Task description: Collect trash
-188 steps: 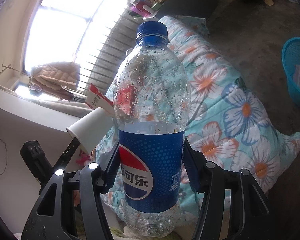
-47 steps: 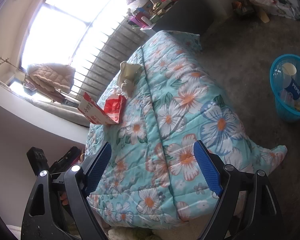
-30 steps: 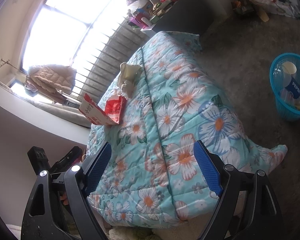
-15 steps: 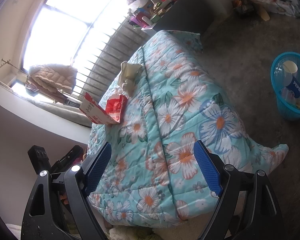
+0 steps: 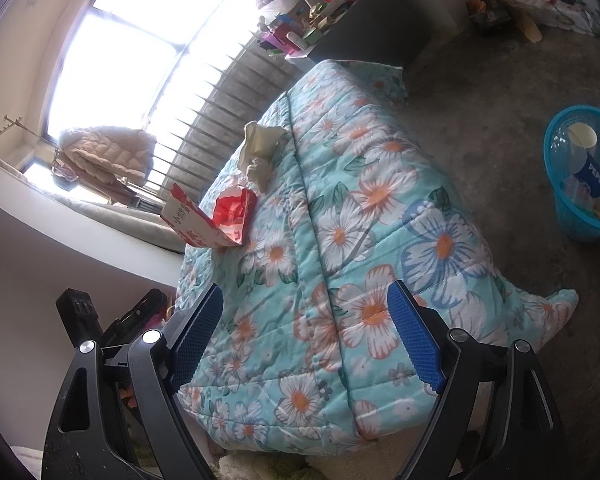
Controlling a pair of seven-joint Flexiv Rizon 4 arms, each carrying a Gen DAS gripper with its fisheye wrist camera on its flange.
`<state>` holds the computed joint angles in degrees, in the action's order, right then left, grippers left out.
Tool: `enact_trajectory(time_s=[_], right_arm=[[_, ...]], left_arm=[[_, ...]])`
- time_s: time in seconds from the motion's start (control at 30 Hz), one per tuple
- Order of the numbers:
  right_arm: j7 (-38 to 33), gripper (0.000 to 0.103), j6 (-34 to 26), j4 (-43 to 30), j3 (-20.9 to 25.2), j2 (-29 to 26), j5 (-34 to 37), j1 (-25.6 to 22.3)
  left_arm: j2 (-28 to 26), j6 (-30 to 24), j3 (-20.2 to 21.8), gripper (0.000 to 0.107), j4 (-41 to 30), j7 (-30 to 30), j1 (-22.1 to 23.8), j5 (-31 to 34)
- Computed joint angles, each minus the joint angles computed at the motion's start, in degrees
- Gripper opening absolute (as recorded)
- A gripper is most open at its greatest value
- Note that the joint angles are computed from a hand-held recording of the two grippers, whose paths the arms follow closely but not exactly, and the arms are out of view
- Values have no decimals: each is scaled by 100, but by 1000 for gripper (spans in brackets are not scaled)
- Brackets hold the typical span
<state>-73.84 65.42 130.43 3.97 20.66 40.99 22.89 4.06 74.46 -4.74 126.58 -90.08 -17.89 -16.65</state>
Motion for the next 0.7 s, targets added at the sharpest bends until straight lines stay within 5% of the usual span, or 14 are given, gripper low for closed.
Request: enact_trajectory(time_s=[0.7], right_arm=[[-58, 80, -20, 9, -31, 24, 40, 1]], left_arm=[[8, -9, -2, 64, -2, -44, -8, 33]])
